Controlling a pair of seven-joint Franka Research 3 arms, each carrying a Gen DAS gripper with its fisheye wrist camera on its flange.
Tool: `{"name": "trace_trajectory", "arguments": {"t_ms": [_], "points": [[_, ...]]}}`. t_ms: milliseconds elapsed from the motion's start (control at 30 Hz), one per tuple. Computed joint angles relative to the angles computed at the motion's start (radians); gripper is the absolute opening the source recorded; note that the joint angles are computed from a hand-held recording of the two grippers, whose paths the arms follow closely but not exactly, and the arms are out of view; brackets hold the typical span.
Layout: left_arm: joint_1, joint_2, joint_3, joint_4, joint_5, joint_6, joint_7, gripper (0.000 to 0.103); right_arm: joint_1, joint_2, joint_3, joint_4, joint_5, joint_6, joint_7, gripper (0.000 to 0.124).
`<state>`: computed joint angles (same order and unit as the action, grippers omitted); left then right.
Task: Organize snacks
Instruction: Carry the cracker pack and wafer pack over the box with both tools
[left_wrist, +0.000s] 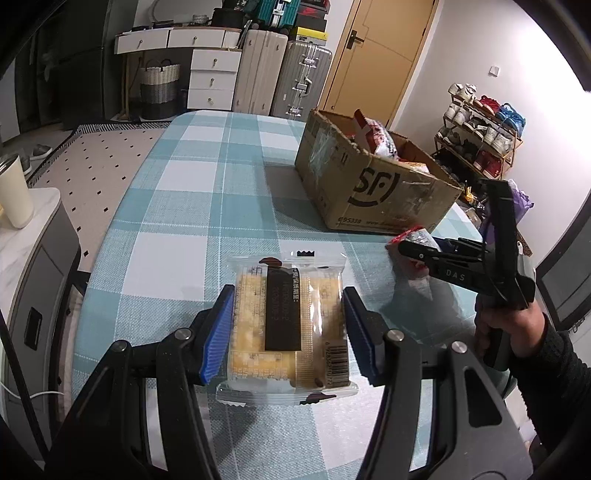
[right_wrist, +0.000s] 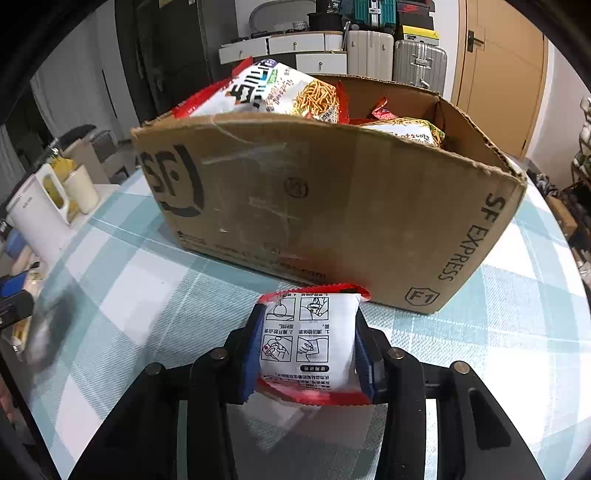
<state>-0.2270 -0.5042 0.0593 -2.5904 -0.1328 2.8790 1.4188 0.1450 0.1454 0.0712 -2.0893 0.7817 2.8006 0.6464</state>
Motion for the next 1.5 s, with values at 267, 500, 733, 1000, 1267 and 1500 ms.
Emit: {"name": "trace_trajectory", "arguments": {"t_ms": [267,500,733,1000,1267,1500], "points": [[-0.018,-0.002,-0.004,0.020,-0.002,-0.007,0.008,0.054,-0.015,-0.071,-0.009,-0.042,0.158,-0.069,-0.127,0.042],[-0.052,0.029,0.001,0.070,-0.028,-0.008,0.037,0.054,-0.011,-0.154,-0.053,-0.089,0.266,-0.134,-0.205,0.042],[-0.060,0.094,-0.022,0.156,-0.035,0.013,0.064,0.054,-0.012,-0.234,-0.102,-0.108,0.340,-0.205,-0.257,0.042],[-0.059,0.200,-0.045,0.307,-0.054,0.009,0.131,0.054,-0.025,-0.258,-0.135,-0.052,0.366,-0.281,-0.261,0.042],[-0.008,0.320,-0.100,0.478,-0.066,-0.008,0.173,0.054,-0.035,-0.211,-0.133,0.059,0.349,-0.317,-0.235,0.042],[0.043,0.423,-0.157,0.638,-0.067,-0.056,0.191,0.054,-0.055,-0.141,-0.114,0.185,0.341,-0.337,-0.196,0.042]]}}
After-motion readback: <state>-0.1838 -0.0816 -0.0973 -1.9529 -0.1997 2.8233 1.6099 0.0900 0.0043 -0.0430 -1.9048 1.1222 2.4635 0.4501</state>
